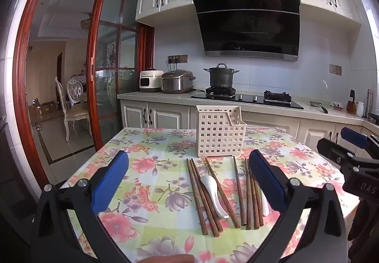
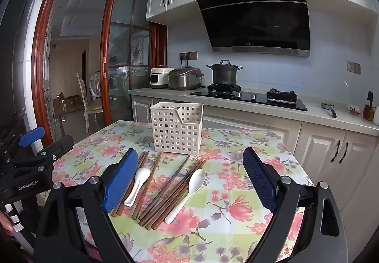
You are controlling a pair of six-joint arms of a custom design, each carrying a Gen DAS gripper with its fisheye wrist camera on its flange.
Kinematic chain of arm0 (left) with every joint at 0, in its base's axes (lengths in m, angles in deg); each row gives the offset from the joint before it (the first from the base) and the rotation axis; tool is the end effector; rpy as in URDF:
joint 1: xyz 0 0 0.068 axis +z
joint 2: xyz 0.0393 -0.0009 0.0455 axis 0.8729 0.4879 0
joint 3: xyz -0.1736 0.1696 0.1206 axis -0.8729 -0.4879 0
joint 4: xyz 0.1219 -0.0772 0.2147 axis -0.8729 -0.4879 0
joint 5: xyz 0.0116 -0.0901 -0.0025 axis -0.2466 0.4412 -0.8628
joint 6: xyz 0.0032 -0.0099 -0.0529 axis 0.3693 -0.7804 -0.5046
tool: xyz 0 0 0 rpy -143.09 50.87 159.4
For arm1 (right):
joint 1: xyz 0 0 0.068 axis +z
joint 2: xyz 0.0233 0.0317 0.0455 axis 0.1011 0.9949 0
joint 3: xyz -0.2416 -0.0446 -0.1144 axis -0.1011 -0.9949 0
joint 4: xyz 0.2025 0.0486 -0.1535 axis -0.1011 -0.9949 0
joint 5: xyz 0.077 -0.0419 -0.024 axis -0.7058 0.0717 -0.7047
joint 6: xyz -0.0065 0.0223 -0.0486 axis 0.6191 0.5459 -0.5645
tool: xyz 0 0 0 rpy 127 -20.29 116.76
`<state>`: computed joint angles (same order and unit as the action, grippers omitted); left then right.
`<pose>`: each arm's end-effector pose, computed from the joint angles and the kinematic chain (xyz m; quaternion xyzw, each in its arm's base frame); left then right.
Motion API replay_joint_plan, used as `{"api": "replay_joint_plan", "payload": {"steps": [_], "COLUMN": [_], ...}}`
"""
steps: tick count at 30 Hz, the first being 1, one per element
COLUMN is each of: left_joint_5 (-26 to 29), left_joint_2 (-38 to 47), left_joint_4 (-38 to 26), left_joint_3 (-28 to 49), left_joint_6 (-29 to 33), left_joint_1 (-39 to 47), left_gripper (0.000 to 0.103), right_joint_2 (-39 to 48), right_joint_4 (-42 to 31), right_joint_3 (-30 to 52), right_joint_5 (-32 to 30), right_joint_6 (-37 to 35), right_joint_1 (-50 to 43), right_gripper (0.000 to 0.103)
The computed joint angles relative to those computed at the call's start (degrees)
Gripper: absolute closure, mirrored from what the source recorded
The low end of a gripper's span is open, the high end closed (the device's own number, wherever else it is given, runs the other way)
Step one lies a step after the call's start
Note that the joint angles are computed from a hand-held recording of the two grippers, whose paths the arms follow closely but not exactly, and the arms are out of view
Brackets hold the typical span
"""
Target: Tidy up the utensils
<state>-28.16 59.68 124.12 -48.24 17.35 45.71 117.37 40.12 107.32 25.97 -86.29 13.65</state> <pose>0.2693 -0.0571 0.1625 -0.0755 0.7780 0.0528 0.6214 0.2949 0.0477 0.1617 -0.1331 0.7811 0.1047 0.6009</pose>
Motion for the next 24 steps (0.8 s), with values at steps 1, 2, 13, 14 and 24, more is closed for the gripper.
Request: {"api": "replay_joint_plan", "payload": {"steps": [1, 2, 13, 14, 24], "left_joint_5": [0.09, 0.23, 0.67, 0.76, -0.49], "left_joint_2": [0.1, 0.23, 1.33, 1.49, 0.8], "left_joint_4": [0.1, 0.19, 1.61, 1.77, 0.44], "left_joint_3": [0.02, 0.06, -0.24, -0.25, -0.22], "left_joint_6": [0.1, 0.19, 0.37, 0.43, -0.13], "left_joint_1": [0.02, 0.06, 0.64, 0.74, -0.08], "left_gripper": [0.005, 0.005, 0.005, 0.005, 0.005], "right_joint_2": [-0.01, 0.0, -0.44, -0.24, -0.2], "right_joint_4": [0.07, 0.12, 0.36, 0.4, 0.9], "right_joint_3": [-0.03, -0.03, -0.31, -0.16, -0.6], "right_joint_5": [0.01, 0.05, 0.86, 0.75, -0.1], "right_joint_6": [0.08, 0.16, 0.54, 0.54, 0.43], "right_joint_1": [0.03, 0.06, 1.04, 0.91, 0.2], "right_gripper": [0.018, 0.018, 0.018, 0.018, 0.018]}}
